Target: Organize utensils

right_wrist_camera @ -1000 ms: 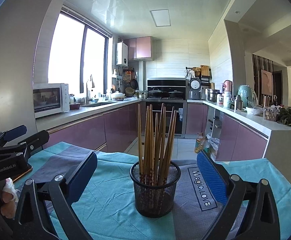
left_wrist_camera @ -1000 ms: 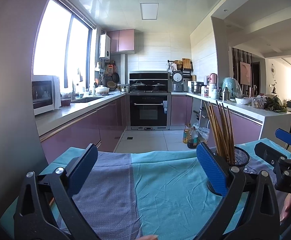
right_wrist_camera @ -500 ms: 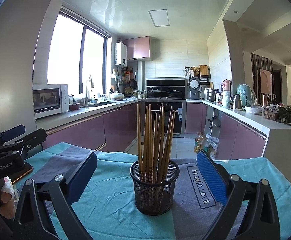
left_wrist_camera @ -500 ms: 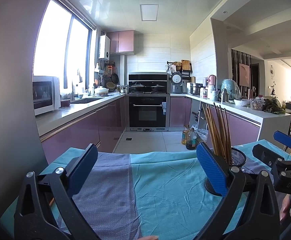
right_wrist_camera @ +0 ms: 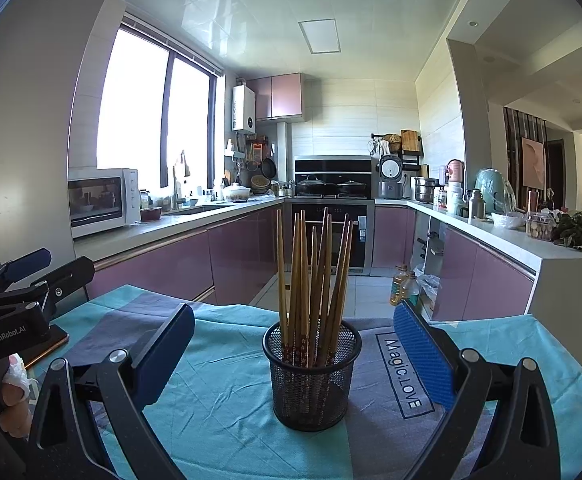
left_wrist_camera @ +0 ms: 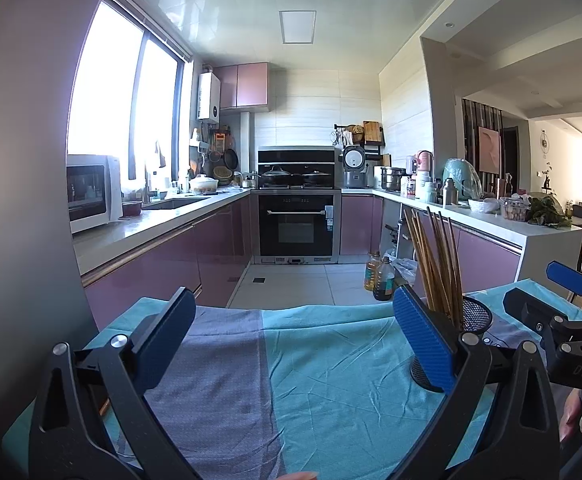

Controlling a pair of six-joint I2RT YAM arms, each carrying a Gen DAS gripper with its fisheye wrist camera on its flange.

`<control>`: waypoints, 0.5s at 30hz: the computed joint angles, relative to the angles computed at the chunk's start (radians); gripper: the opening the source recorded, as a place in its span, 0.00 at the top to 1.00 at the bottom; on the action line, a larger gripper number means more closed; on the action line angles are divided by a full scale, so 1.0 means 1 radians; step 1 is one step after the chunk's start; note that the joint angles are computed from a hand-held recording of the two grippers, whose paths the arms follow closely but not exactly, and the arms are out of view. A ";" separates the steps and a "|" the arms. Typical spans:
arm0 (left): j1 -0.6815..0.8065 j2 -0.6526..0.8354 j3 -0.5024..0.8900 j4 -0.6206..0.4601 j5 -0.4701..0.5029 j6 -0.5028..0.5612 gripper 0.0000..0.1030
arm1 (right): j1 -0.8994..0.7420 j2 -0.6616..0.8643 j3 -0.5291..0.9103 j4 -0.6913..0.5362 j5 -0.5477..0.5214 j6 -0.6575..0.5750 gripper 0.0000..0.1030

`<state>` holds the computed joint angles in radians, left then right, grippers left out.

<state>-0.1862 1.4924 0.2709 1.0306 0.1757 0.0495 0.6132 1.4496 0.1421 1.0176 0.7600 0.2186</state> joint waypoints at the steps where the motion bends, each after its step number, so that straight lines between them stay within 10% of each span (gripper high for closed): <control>1: 0.000 0.000 0.000 -0.001 0.001 0.000 0.06 | -0.001 0.001 -0.001 0.001 0.000 0.000 0.06; 15: -0.005 -0.013 -0.004 -0.010 -0.005 -0.001 0.05 | 0.002 -0.012 -0.005 0.005 0.002 -0.009 0.06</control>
